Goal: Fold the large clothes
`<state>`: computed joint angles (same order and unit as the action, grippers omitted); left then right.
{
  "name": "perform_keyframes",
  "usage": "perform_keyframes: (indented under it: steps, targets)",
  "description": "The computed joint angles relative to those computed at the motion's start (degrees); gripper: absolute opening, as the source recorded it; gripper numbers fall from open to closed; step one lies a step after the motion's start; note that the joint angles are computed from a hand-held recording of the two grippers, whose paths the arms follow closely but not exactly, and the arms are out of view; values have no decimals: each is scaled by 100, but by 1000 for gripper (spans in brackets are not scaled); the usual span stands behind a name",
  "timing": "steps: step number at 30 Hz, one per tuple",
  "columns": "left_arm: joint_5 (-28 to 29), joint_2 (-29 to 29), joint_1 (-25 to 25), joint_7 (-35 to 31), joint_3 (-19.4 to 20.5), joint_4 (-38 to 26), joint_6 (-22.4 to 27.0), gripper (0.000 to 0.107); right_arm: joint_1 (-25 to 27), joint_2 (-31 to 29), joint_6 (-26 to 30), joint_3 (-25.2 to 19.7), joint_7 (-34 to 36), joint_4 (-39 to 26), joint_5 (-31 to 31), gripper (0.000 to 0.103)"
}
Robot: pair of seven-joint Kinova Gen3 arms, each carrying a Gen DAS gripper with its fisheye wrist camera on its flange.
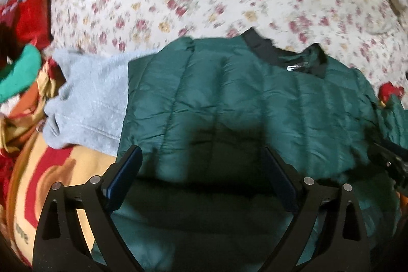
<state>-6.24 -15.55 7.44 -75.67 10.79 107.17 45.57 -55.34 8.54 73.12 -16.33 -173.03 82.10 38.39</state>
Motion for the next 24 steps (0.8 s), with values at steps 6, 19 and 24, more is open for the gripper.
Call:
perform_keyframes:
  steps: [6,19,24]
  targets:
    - [270,-340,173,-122,7,-148,310,95,-155,-125,430,-84,-190,-55,51,74]
    - [775,-677,304,-173,147,-527,799,95,-283,-529,1586,-499,-476,49,406,80]
    - [662,-734,280,-134,330,-626,864,95,-166,-751,1901,-667,-564,222,410,80]
